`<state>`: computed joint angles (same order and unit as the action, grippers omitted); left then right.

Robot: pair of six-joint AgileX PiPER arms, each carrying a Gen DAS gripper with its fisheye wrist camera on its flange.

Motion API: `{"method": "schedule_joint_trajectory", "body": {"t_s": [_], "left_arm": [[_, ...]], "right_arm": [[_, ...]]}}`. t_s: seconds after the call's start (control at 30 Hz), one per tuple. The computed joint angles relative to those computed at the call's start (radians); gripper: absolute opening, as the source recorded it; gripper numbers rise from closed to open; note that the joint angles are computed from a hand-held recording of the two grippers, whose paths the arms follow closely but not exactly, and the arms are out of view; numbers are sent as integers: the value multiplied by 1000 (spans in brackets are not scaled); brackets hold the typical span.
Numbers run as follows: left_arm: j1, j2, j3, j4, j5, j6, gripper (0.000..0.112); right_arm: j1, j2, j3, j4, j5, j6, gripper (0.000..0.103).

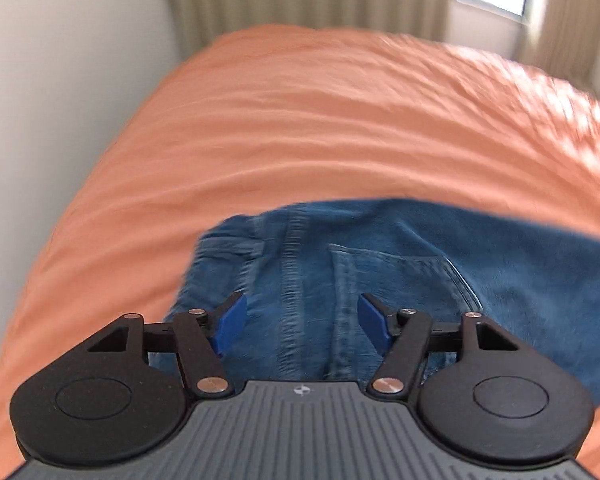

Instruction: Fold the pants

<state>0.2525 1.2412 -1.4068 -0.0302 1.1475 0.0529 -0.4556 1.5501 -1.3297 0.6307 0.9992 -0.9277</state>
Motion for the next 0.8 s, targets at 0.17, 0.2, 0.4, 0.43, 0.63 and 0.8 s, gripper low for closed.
{"method": "schedule_joint_trajectory", "body": {"t_s": [0.17,0.2,0.4,0.43,0.63,0.8], "left_arm": [[388,-110,192,-311,-43,164,75],[465,-117,236,-386,-47,197,75],[783,-78,498,-800,-85,393,76],[803,-42,525,-867,-91,416,78],[754,130,494,-969,-118,470,78],[653,169,393,-843,-162,339,53]], "right_arm": [[101,-103,217,110,-99,64,59],[126,-109,234,110,-115,87,59],[213,-122,296,130,-229,-18,59],[207,-109,296,150,-217,-21,59],[173,8,241,156,-179,21,59],[202,49,212,141,-217,57,59]]}}
